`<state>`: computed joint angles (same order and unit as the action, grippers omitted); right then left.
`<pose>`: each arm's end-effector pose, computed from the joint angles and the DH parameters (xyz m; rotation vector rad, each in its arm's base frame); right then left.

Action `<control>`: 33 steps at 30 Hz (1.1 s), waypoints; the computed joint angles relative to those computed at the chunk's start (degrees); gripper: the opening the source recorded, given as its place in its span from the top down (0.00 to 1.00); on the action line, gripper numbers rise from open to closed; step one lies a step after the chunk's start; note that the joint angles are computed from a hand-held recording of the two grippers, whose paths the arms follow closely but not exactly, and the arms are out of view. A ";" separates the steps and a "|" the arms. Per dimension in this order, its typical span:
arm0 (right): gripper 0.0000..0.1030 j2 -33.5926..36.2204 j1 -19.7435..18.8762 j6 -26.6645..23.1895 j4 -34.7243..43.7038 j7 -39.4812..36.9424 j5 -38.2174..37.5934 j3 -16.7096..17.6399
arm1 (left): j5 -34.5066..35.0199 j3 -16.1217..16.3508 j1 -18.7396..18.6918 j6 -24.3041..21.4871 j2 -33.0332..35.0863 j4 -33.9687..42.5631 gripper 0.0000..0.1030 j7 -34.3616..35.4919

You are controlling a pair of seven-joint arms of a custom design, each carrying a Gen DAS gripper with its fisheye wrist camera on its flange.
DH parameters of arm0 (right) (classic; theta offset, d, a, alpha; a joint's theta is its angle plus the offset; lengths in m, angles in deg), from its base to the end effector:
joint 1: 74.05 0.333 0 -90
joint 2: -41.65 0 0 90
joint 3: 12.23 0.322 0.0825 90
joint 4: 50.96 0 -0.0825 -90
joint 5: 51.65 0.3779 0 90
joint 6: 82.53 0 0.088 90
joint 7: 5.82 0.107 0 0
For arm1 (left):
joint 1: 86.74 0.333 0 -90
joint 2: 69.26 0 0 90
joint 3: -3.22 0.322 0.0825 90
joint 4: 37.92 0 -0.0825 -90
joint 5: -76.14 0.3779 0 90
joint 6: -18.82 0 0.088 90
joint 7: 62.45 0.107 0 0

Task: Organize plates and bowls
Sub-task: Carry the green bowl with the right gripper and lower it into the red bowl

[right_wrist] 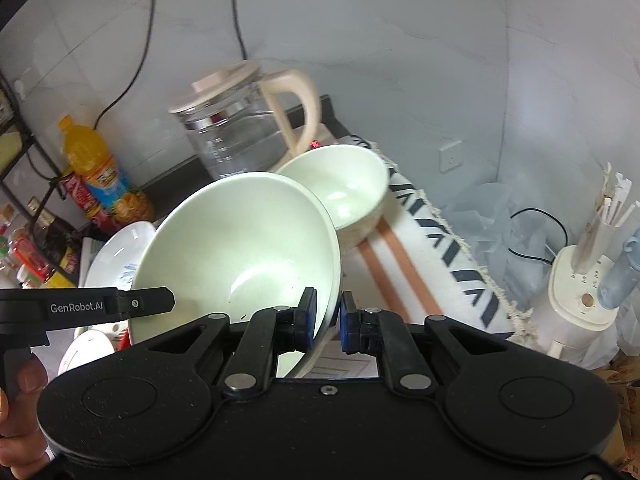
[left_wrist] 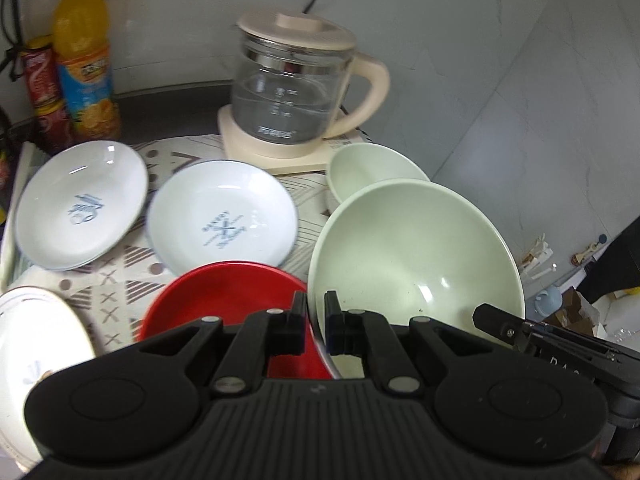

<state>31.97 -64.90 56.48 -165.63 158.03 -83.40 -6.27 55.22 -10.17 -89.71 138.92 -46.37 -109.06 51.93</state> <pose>0.5273 0.1445 0.6068 -1.0437 2.2673 -0.6515 0.6844 -0.1801 0.6064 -1.4169 2.5649 -0.9567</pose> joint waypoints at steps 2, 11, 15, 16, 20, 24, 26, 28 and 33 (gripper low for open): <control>0.88 0.79 0.36 -0.03 1.04 -0.50 0.06 0.24 | -0.10 0.28 0.45 0.24 -0.28 -0.27 0.94 -0.10; 0.88 4.60 2.71 0.47 5.56 -3.88 1.57 -0.13 | 0.30 1.43 2.04 0.72 -0.74 -0.63 0.94 -1.90; 0.88 6.71 3.87 0.49 7.89 -5.98 2.60 -0.54 | 1.22 1.88 2.50 0.58 -0.41 -0.26 0.94 -3.18; 0.88 7.20 4.17 0.49 8.40 -6.55 2.92 -0.67 | 1.46 1.98 2.61 0.48 -0.31 -0.20 0.94 -3.54; 0.88 9.07 5.20 0.51 10.15 -8.96 4.55 -1.25 | 2.59 2.31 2.90 0.09 0.15 -0.07 0.93 -4.86; 0.88 10.87 6.01 0.40 11.66 -11.56 6.58 -1.81 | 3.90 2.62 2.92 -0.50 0.81 0.20 0.93 -6.49; 0.88 11.73 6.34 0.25 12.31 -12.97 7.84 -2.06 | 4.54 2.72 2.92 -0.81 1.22 0.40 0.93 -7.16; 0.88 12.59 6.66 -0.22 13.10 -14.35 9.15 -2.27 | 4.88 2.76 3.06 -1.30 1.62 0.65 0.93 -7.74; 0.87 14.07 7.07 -0.76 14.15 -18.25 12.39 -2.80 | 5.62 2.85 3.25 -2.52 2.50 0.80 0.93 -9.23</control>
<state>46.04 -57.83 55.72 -151.48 139.78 -71.01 -9.07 60.84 -7.32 -86.46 136.40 -43.86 -108.26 42.70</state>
